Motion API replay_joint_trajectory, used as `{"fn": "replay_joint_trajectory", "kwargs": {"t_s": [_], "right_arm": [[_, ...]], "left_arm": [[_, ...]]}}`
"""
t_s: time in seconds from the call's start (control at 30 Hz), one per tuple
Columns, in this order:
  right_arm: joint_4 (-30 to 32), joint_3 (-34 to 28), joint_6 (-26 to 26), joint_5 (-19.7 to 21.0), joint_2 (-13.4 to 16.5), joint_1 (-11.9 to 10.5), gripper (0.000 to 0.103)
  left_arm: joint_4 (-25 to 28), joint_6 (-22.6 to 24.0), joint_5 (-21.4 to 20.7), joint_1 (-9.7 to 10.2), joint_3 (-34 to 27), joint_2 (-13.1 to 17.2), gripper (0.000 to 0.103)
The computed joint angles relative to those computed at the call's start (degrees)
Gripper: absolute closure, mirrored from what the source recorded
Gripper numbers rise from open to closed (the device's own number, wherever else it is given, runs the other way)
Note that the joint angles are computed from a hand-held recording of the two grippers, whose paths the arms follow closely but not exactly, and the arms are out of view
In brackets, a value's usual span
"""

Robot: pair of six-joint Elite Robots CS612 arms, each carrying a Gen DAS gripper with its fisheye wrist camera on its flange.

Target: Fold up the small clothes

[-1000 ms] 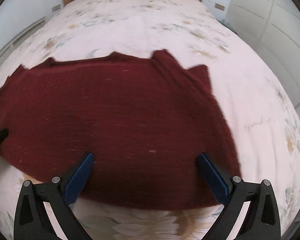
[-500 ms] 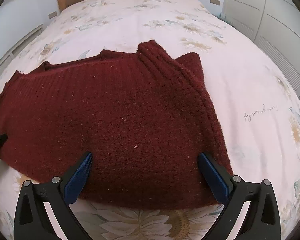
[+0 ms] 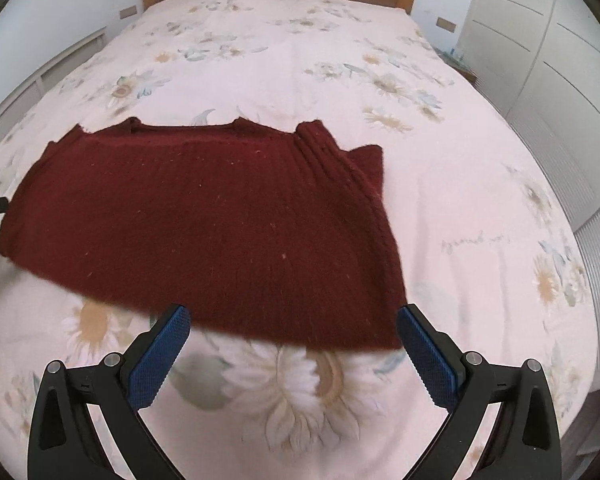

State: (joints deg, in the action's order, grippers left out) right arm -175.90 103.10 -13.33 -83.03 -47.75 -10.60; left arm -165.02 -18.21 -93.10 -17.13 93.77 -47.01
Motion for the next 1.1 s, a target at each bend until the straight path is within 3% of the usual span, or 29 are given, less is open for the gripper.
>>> {"fn": "replay_joint_trajectory", "kwargs": {"t_s": [0.07,0.2,0.3,0.53,0.57,0.63,0.67,0.7,0.87,1.1], "right_arm": [[0.7,0.6,1.5,1.0,-0.6,-0.6,0.0],[1.4,1.6,1.9,0.3,-1.2,-1.2,0.0],[1.6,2.2,2.0,0.1,-1.5,-1.9,0.0],[2.4,1.8,3.5,0.2,-1.1,-2.0,0.0],[2.4,1.9,3.7,0.3,-1.1,-2.0,0.0],[2.3,1.8,3.9,0.4,-1.0,-2.0,0.0],[2.3,1.8,4.0,0.6,-1.0,-2.1,0.0],[2.3,1.8,4.0,0.7,-1.0,-2.1,0.0],[1.5,1.7,4.6,1.4,-1.2,-2.8,0.0],[-0.2,1.6,6.7,3.5,-1.6,-4.4,0.0]], "left_arm": [[1.8,-0.2,0.8,0.52,-1.0,0.5,0.001],[6.0,-1.4,-4.1,1.96,-3.6,2.7,0.001],[11.8,-0.3,-4.8,1.99,-6.1,4.3,0.001],[10.1,1.2,-5.4,1.94,-5.9,5.1,0.002],[10.5,1.6,-6.0,2.09,-6.1,5.2,0.006],[10.5,2.8,-9.8,2.98,-6.4,5.4,0.034],[10.4,3.2,-13.0,3.4,-6.6,5.5,0.059],[10.3,3.6,-15.3,3.62,-6.7,5.5,0.071],[7.8,6.0,-14.2,2.79,-4.9,3.7,0.077],[6.5,6.8,-16.3,1.27,-5.2,0.1,0.077]]}}
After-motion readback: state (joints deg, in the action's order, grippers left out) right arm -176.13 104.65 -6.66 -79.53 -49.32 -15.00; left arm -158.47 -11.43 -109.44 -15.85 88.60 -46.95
